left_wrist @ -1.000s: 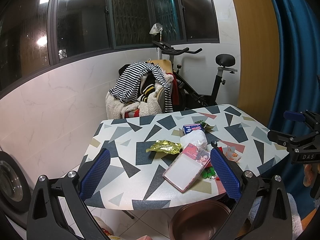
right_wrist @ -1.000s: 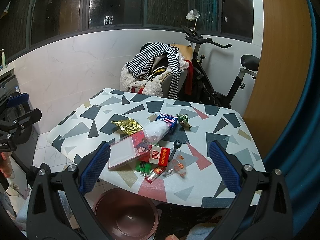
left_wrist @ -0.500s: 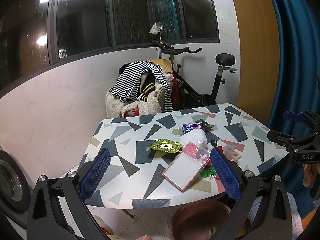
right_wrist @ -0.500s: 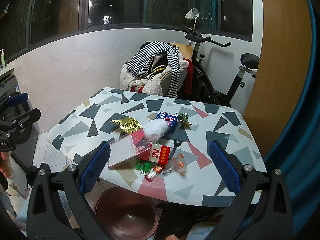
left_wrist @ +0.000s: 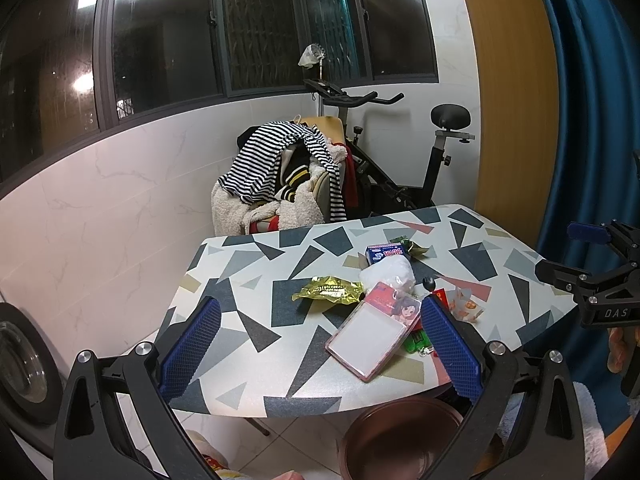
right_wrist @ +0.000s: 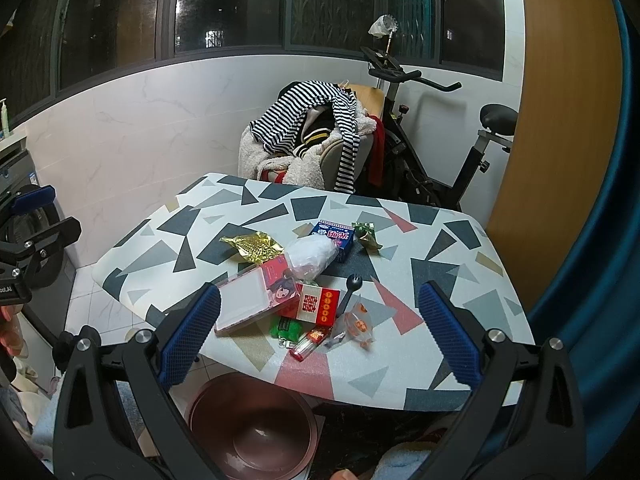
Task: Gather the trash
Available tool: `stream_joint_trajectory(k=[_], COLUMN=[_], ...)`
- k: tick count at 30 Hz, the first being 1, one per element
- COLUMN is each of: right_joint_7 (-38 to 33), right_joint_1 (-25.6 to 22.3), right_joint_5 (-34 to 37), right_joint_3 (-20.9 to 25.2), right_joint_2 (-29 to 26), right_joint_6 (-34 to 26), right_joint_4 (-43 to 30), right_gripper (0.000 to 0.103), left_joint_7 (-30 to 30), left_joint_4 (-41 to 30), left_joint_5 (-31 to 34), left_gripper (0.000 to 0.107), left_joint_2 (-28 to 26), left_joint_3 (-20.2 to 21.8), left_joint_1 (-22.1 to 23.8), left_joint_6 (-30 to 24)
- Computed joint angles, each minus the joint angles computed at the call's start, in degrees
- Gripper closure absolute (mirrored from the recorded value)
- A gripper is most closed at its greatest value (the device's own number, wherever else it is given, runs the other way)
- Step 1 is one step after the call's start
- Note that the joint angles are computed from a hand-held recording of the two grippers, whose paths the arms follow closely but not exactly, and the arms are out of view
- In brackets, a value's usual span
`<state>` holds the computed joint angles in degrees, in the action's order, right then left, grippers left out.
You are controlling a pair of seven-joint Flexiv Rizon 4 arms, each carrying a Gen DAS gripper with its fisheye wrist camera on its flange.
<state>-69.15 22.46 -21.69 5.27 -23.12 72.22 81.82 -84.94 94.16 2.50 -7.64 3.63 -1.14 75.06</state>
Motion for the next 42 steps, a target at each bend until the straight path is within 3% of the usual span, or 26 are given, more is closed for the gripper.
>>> stream_joint_trajectory(k=[3, 7, 14, 20, 21, 23, 27, 31, 35, 40, 42], right_joint_7=[-0.2, -0.6, -1.1, -3.8, -2.7, 1.0, 1.2, 0.2, -3.3, -5.2, -6.3], right_joint_1=[0.0, -0.1, -2.4, -3.8, -2.8, -0.4, -1.3, -1.6, -1.9, -2.5, -3.0], right_joint_5=[0.1, -0.1, 4.5, 9.7, 8.9, 5.6, 6.2, 6.6, 6.5, 7.7, 8.5], right_joint_3=[0.1, -0.2, 1.9, 4.4, 3.2, -0.5, 0.3, 0.7, 1.3, 0.8, 1.2], right_joint_2=[-0.1, -0.4, -2.2, -5.5, -6.0, -6.6, -9.0, -11.0, -13.6, -16.5, -18.2], right_joint_6=[0.1, 0.5, 1.1, -4.8, -5.8, -6.5, -7.6, -7.9, -10.1, -9.9, -11.2], right_joint_4=[0.0, 0.6, 3.9, 1.5, 0.9, 1.2, -1.7, -4.2, -8.2, -12.2, -14.7], right_gripper=[0.006, 0.005, 0.005, 0.005, 0.005, 0.006, 0.006, 0.006, 0.006, 0.006, 0.018], left_joint_7=[1.5, 7.7, 4.5, 10.6, 10.8, 10.7, 12.1, 7.6, 4.4, 4.4, 5.0], left_joint_4=[0.7, 4.4, 4.9, 7.2, 7.0, 6.2, 4.6, 1.5, -1.8, -2.8, -3.2], left_joint_5=[-2.2, -10.7, -2.9, -8.1, -8.4, -8.5, -13.0, -15.4, -12.4, -14.2, -15.1], left_gripper=[0.009, 0.009, 0.009, 0.009, 0.009, 0.009, 0.009, 0.009, 0.009, 0.009, 0.009], left_joint_2=[0.2, 0.5, -2.4, -4.8, -5.5, -6.7, -8.7, -11.3, -13.8, -15.7, -16.4], left_joint_3=[-0.7, -2.4, 1.3, -1.7, -1.6, -1.0, -2.4, -1.2, 0.7, -1.2, -2.0], left_joint_1=[0.4, 1.7, 0.4, 2.9, 2.8, 2.3, 3.8, 3.8, 3.3, 4.6, 5.1], left_joint_6=[-0.2, 1.1, 3.6, 7.4, 7.7, 7.3, 2.6, -2.3, -3.3, -1.8, -1.6])
